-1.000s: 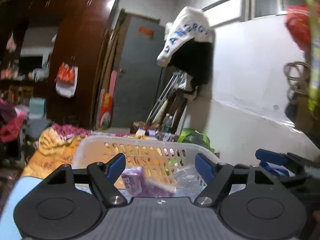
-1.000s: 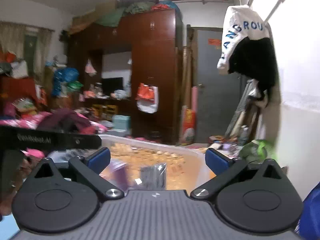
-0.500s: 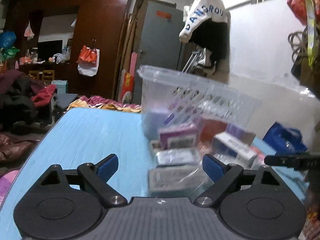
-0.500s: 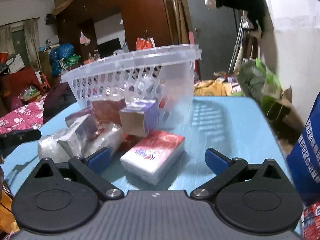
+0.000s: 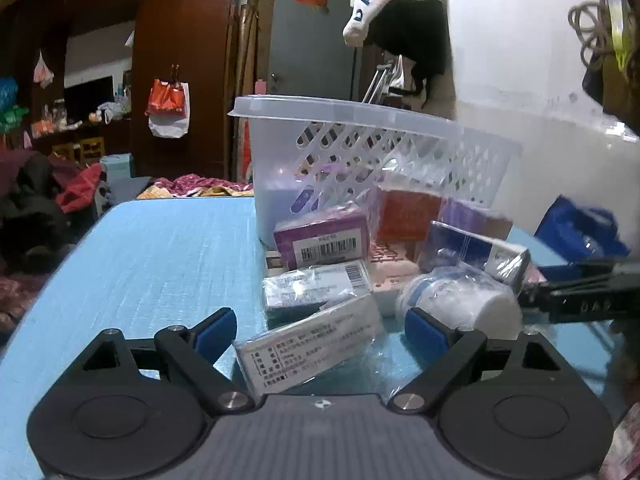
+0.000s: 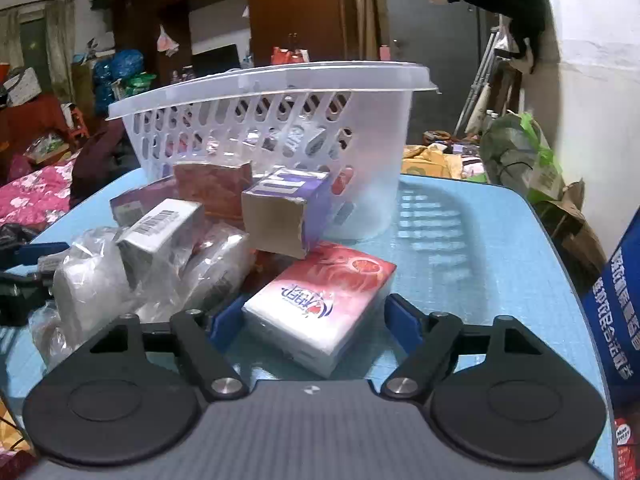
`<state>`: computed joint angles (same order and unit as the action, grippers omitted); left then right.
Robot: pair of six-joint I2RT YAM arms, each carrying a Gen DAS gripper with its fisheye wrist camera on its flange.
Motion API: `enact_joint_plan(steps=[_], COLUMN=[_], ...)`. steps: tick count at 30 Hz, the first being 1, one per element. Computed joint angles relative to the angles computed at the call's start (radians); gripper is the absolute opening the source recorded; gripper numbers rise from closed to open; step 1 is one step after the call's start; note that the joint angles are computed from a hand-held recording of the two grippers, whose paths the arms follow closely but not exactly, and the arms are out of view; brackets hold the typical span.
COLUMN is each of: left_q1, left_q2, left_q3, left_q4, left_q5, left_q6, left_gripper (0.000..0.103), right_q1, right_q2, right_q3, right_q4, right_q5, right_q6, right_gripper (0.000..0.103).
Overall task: Organize objects
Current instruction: 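Grasp a white medicine box with the left tool while the right tool grasps a red tissue pack, then carry both held items over the white basket and release them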
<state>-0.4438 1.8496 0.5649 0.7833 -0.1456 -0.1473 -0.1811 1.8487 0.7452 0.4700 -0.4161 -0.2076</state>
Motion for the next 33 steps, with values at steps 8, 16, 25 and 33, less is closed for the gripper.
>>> enact_joint_plan(steps=[8,16,25,33], left_q1=[0.035,0.094,0.157,0.185], left_q2=[-0.006,0.036,0.071,0.131], left_q3=[-0.04,-0.11,-0.152,-0.194], left_q4=[0.025,0.238,0.375,0.546], left_q5=[0.04,0.109,0.149,0.202], left_q6=[-0.078,-0.13,-0.177,-0.192], left_gripper=[0.082,0.081,0.081,0.081], right_q1=[0.018,0.008,-0.018,-0.037], right_q2=[-0.013,-0.013,-0.013,0.008], right_q3=[-0.023,-0.038,-0.125,-0.195], right_q4=[0.036,0.076,0.275,0.47], right_q5=[0.042,0.037,0.008,-0.026], right_q6=[-0.003,0.028,0.103,0.149], right_gripper=[0.075,0.069,0.068,0.068])
